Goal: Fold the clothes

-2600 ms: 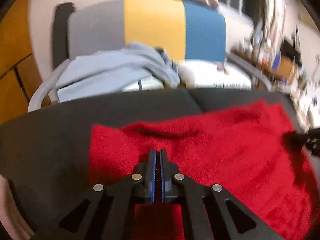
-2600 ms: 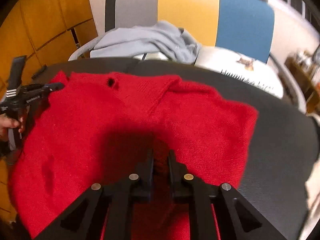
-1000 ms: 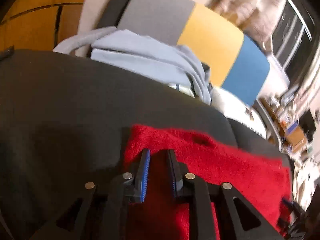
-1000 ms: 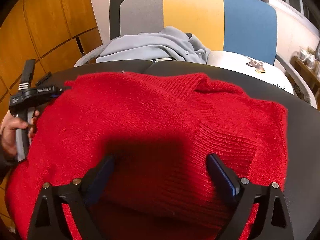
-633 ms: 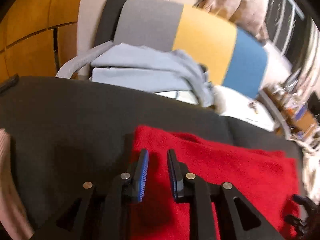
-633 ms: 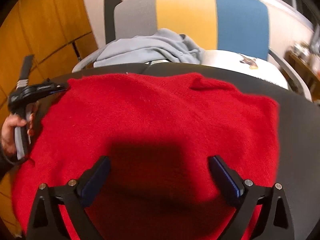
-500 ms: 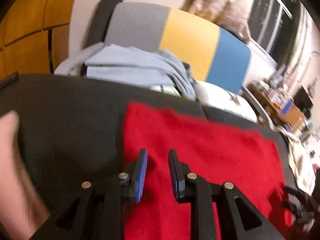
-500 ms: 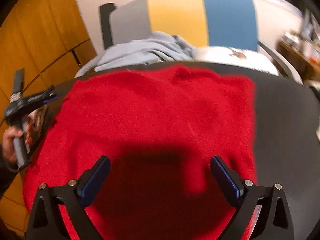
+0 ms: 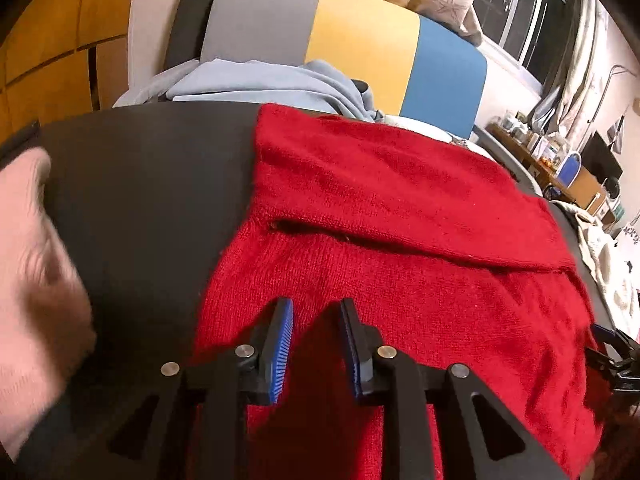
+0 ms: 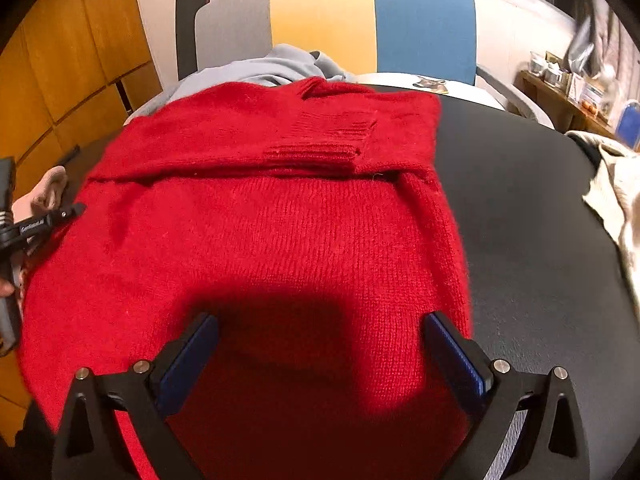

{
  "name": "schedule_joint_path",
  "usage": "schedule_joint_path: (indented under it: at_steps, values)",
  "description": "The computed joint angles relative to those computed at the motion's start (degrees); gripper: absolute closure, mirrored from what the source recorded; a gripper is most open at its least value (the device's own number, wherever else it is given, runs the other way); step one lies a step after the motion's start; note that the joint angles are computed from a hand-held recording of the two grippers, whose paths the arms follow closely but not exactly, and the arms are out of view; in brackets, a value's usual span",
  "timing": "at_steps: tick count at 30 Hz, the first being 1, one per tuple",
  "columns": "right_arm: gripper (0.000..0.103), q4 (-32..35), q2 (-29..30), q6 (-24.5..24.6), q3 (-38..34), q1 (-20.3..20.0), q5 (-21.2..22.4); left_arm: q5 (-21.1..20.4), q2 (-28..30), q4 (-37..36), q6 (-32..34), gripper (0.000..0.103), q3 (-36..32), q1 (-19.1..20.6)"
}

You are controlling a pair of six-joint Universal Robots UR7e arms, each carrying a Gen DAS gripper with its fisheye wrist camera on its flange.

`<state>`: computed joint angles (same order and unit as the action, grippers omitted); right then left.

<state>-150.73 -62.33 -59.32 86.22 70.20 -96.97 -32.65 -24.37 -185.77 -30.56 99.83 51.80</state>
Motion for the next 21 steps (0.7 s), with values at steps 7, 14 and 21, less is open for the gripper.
schedule_joint_path:
  at_steps: [7,14,21]
  values:
    - [0.000,23.1,-6.0,7.7,-5.0,-5.6,14.8,2.4,-2.7,0.8,-5.8,0.079,6.3,-4.0]
    - [0.000,38.7,-10.0,11.6,-9.1,-14.6,23.2,2.1,-7.7,-2.2,-20.2,0.073,21.6,-10.2]
    - [0.000,55.2,-8.8,6.9,-11.9,-15.1,24.7,-2.2,-9.0,0.5,-26.0,0.070,27.0,-12.6]
